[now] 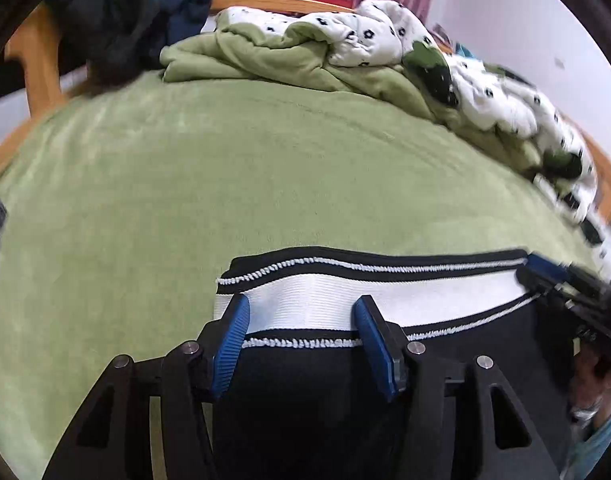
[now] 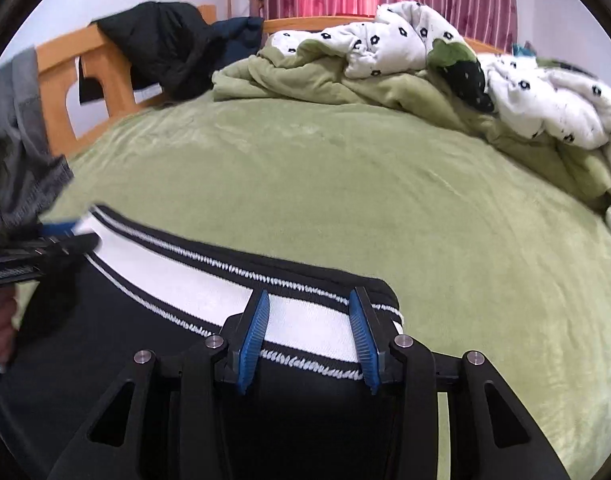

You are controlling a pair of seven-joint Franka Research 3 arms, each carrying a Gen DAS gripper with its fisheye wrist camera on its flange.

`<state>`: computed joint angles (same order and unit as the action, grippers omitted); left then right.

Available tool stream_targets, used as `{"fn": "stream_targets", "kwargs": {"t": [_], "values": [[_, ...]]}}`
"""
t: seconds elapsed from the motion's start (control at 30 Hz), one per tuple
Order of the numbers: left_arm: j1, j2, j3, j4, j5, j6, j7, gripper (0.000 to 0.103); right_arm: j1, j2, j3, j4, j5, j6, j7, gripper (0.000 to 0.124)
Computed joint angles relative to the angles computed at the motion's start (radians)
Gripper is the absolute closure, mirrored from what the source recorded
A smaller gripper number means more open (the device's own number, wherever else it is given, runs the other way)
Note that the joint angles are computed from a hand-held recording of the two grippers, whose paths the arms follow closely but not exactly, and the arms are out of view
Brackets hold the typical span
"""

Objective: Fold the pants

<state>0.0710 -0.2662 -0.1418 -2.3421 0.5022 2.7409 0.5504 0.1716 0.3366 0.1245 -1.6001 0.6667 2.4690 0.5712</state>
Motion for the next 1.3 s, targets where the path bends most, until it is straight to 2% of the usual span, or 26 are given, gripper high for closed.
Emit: {"fn": "stream_targets", "kwargs": {"t": [0.07, 0.2, 0.33, 0.4, 0.47, 0.57, 0.67, 0.73, 0.8, 0.87, 0.9, 0.93, 1.0, 1.1, 1.2, 1.23, 1.3], "values": [[-0.008, -0.002, -0.006, 0.012, 0.004, -0.036, 0.020, 0.050, 0.004, -0.013, 0.002, -0.021, -0.001, 0.025, -0.018, 0.083], [-0.064, -0.064, 0.012, -0.011, -0.091, -0.119, 0.115, 0.050, -0.008, -0.072, -0.012, -0.063, -0.007, -0.013, -0.019, 0.083], [-0.144, -0.177, 0.035, -0.099, -0.239, -0.183, 0.197, 0.052, -0.034, -0.176, -0.048, -0.159, -0.012, -0.129, -0.034, 0.082], [-0.141, -0.237, -0.001, -0.144, -0.239, -0.211, 0.168, 0.052, -0.044, -0.247, -0.071, -0.244, -0.007, -0.151, -0.063, 0.082], [-0.167, -0.307, -0.025, -0.189, -0.253, -0.267, 0.150, 0.052, -0.052, -0.317, -0.096, -0.326, -0.017, -0.163, -0.103, 0.082], [-0.223, -0.440, -0.044, -0.298, -0.307, -0.263, 0.088, 0.051, -0.068, -0.368, -0.135, -0.372, -0.064, -0.263, -0.053, 0.082], [-0.270, -0.531, -0.074, -0.324, -0.333, -0.360, 0.033, 0.051, -0.084, -0.442, -0.160, -0.442, -0.101, -0.277, -0.021, 0.082], [-0.299, -0.594, -0.083, -0.334, -0.354, -0.382, -0.014, 0.052, -0.096, -0.516, -0.179, -0.489, -0.086, -0.280, 0.009, 0.082], [-0.299, -0.645, -0.120, -0.313, -0.339, -0.406, -0.079, 0.050, -0.096, -0.622, -0.200, -0.555, -0.018, -0.232, 0.007, 0.082], [-0.299, -0.647, -0.159, -0.245, -0.308, -0.457, -0.120, 0.049, -0.085, -0.719, -0.218, -0.596, 0.024, -0.217, 0.015, 0.063], [-0.301, -0.643, -0.180, -0.205, -0.291, -0.485, -0.137, 0.046, -0.081, -0.765, -0.223, -0.610, 0.032, -0.222, 0.027, 0.058], [-0.305, -0.637, -0.195, -0.174, -0.275, -0.510, -0.151, 0.043, -0.081, -0.814, -0.217, -0.627, 0.021, -0.214, 0.050, 0.057], [-0.303, -0.620, -0.242, -0.095, -0.229, -0.582, -0.178, 0.029, -0.075, -0.886, -0.213, -0.653, -0.003, -0.203, 0.076, 0.057], [-0.287, -0.572, -0.320, 0.029, -0.142, -0.731, -0.213, 0.023, -0.062, -0.972, -0.221, -0.678, -0.047, -0.239, 0.103, 0.057], [-0.313, -0.551, -0.329, 0.082, -0.116, -0.802, -0.245, 0.022, -0.060, -1.020, -0.232, -0.683, -0.069, -0.269, 0.153, 0.049], [-0.325, -0.545, -0.324, 0.092, -0.113, -0.811, -0.255, 0.022, -0.063, -1.029, -0.231, -0.684, -0.076, -0.257, 0.165, 0.044], [-0.343, -0.531, -0.330, 0.116, -0.106, -0.844, -0.274, 0.022, -0.066, -1.060, -0.229, -0.698, -0.091, -0.225, 0.174, 0.043]]}}
